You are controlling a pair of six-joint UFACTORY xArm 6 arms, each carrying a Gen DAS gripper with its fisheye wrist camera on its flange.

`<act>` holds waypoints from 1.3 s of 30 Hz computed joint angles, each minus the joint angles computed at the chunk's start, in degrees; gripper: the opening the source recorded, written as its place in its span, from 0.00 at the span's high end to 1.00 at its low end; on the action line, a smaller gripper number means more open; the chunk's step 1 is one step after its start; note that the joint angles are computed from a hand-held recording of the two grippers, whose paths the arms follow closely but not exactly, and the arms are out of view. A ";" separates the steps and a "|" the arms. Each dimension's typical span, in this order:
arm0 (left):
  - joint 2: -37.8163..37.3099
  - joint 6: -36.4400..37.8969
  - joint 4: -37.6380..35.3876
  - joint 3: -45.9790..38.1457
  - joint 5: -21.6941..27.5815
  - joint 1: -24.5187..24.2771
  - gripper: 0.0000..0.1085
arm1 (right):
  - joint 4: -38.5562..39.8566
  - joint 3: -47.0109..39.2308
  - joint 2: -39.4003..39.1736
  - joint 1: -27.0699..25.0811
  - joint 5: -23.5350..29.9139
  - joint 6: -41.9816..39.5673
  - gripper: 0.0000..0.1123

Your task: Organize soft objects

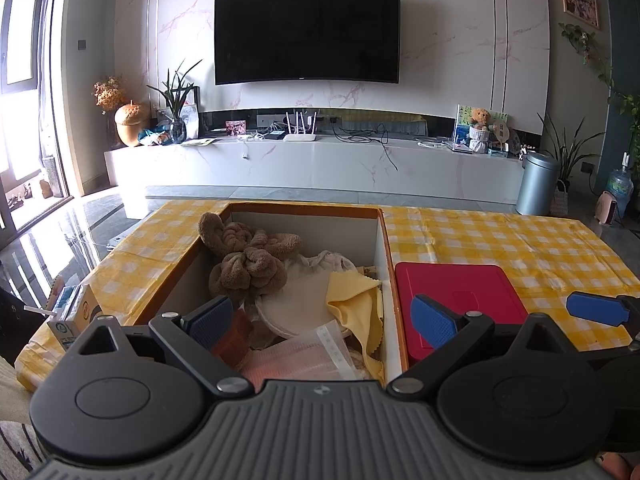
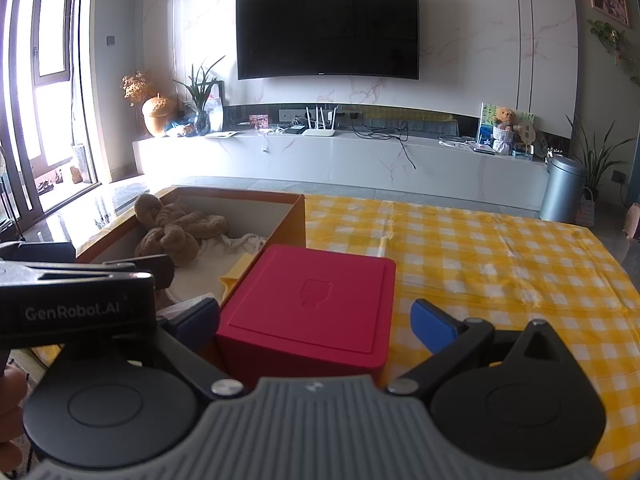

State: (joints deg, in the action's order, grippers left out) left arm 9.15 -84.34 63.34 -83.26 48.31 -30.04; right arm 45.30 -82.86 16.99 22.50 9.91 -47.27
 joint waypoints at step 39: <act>0.86 0.45 -1.28 -1.11 1.20 -0.47 0.05 | -1.91 0.05 0.12 -0.20 0.83 1.69 0.12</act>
